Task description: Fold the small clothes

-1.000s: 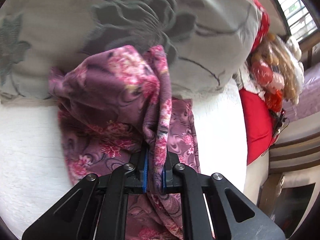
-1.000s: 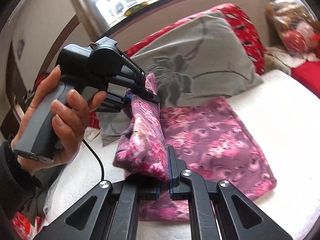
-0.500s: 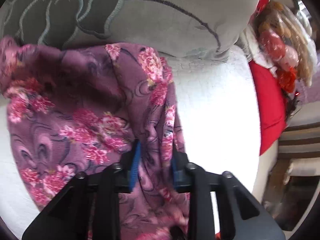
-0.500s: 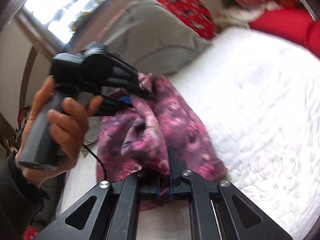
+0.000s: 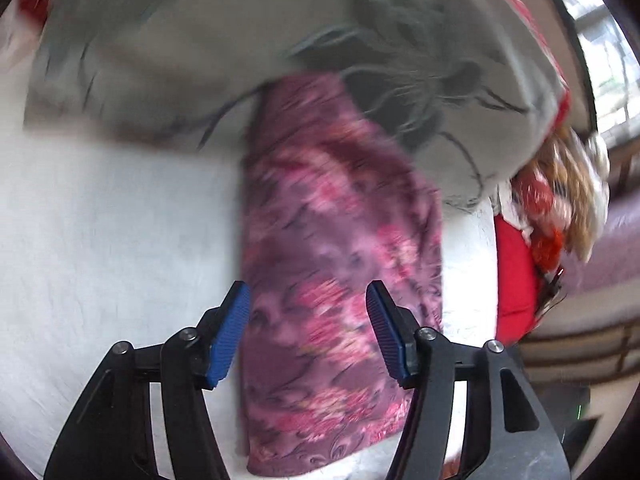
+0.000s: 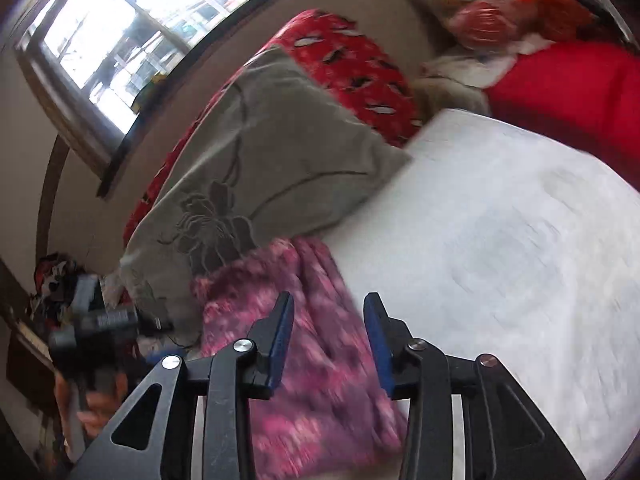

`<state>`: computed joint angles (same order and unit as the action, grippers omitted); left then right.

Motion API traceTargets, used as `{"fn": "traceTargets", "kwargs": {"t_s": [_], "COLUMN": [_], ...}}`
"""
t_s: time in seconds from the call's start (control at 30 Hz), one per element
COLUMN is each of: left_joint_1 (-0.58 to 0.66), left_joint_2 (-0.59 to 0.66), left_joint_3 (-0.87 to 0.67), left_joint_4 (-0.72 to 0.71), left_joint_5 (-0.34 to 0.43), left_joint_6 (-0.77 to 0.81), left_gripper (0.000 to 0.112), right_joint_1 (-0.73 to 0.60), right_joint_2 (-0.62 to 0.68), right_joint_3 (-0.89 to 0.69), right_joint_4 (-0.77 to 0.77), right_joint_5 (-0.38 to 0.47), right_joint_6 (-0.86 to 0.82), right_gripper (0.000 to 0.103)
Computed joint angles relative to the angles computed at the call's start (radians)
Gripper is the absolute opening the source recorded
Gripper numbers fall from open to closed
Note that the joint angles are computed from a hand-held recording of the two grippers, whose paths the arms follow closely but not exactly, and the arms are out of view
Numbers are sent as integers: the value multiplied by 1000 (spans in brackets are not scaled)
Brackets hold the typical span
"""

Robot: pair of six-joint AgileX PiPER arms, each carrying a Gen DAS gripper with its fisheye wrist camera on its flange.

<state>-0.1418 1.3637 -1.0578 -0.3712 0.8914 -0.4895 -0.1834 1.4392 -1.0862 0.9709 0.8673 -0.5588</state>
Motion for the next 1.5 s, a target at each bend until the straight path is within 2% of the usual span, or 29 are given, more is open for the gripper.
{"fn": "traceTargets", "kwargs": {"t_s": [0.1, 0.13, 0.2, 0.27, 0.3, 0.33, 0.37, 0.43, 0.5, 0.57, 0.6, 0.67, 0.7, 0.77, 0.8, 0.83, 0.9, 0.93, 0.97, 1.0, 1.07, 1.13, 1.2, 1.27, 1.4, 1.5], "left_joint_1": [30, 23, -1, -39, -52, -66, -79, -110, -142, -143, -141, -145, -153, -179, -195, -228, -275, -290, -310, -343, -395, -421, -432, -443, -489, -506], "left_joint_2": [-21, -19, -12, -5, -8, -6, -1, 29, 104, 154, 151, 95, 60, -44, -78, -113, -126, -119, -117, -121, -113, -99, -89, -89, -39, -42], "left_joint_3": [85, 92, 79, 47, 40, 27, 20, 7, -13, -20, -8, 16, 34, 105, 137, 182, 241, 265, 272, 266, 239, 223, 209, 201, 172, 170], "left_joint_4": [-83, -78, -57, -20, 1, 25, 47, 121, 180, 167, 155, 161, 168, 188, 200, 220, 236, 217, 223, 264, 342, 379, 398, 416, 446, 455], "left_joint_5": [-33, -36, -35, -55, -65, -76, -92, -120, -127, -116, -123, -112, -102, -102, -101, -111, -141, -159, -168, -165, -129, -108, -88, -70, -70, -59], "left_joint_6": [53, 53, 44, 19, 9, -5, -18, -77, -126, -117, -108, -102, -102, -120, -134, -163, -217, -222, -250, -307, -383, -426, -444, -455, -513, -541], "left_gripper": [59, 59, 59, 59, 59, 59, 59, 59, 59, 61, 61, 60, 60, 61, 61, 61, 64, 64, 64, 64, 64, 64, 64, 64, 64, 64], "right_joint_1": [127, 174, 251, 268, 265, 257, 244, 233, 237, 245, 236, 216, 210, 167, 144, 118, 102, 104, 101, 100, 86, 130, 152, 137, 89, 64], "right_joint_2": [254, 316, 425, 489, 488, 469, 427, 385, 413, 486, 503, 454, 429, 374, 342, 316, 292, 288, 271, 246, 176, 189, 236, 225, 145, 133], "right_joint_3": [-253, -321, -431, -500, -496, -475, -428, -383, -398, -444, -452, -413, -399, -360, -323, -288, -232, -212, -189, -167, -117, -130, -172, -177, -157, -133], "right_joint_4": [-61, -133, -289, -304, -271, -224, -159, -115, -186, -302, -301, -252, -250, -185, -158, -143, -166, -191, -191, -178, -143, -232, -315, -298, -259, -296], "right_joint_5": [73, 58, 61, 119, 113, 94, 54, -16, -49, -7, 13, 10, 18, 96, 129, 161, 192, 201, 201, 187, 137, 110, 125, 129, 196, 250], "right_joint_6": [71, 133, 257, 278, 241, 180, 90, 27, 119, 224, 242, 221, 209, 109, 60, 20, 2, 3, -19, -44, -87, -28, 28, 24, -25, -28], "right_gripper": [43, 42, 44, 37, 14, 6, 6, 5, 5, 5, 4, 7, 13, 13, 18, 30, 46, 41, 31, 6, 6, 6, 6, 7, 14, 28]}}
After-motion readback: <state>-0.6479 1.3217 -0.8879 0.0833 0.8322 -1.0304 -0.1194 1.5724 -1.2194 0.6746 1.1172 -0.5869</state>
